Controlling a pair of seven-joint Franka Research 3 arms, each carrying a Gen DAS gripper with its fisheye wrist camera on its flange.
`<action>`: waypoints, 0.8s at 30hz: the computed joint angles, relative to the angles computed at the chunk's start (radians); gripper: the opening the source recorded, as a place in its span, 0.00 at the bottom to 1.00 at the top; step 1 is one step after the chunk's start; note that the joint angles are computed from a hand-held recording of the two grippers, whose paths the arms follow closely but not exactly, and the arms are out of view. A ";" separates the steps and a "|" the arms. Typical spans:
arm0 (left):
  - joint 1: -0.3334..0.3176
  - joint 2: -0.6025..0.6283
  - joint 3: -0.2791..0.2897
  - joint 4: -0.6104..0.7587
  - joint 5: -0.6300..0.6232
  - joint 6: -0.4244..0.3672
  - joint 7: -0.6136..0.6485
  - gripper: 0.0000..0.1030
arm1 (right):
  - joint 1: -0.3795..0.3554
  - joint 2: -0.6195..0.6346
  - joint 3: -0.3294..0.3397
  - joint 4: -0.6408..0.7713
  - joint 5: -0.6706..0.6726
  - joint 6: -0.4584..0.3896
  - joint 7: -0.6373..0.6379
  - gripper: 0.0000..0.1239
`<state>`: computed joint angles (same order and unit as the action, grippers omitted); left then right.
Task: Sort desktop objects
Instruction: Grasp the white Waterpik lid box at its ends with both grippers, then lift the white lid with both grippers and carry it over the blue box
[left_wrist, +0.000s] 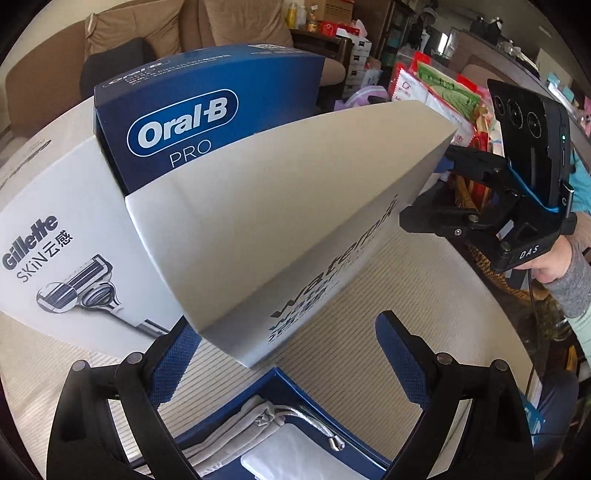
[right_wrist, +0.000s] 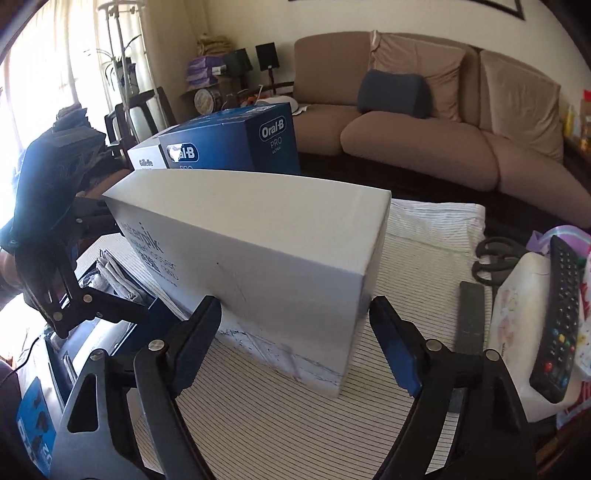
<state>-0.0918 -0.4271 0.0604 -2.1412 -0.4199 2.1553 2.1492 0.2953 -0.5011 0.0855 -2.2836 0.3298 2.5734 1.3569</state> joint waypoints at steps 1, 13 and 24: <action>0.002 0.000 0.000 0.004 -0.006 0.004 -0.012 0.93 | -0.006 -0.002 0.006 0.001 -0.005 -0.004 0.015 0.65; -0.046 -0.158 0.030 0.032 -0.061 -0.046 -0.065 0.93 | -0.054 -0.197 0.062 0.049 -0.103 -0.045 0.154 0.65; -0.065 -0.540 0.140 0.069 0.041 -0.376 -0.181 0.93 | 0.029 -0.332 0.158 0.238 -0.069 -0.338 0.283 0.65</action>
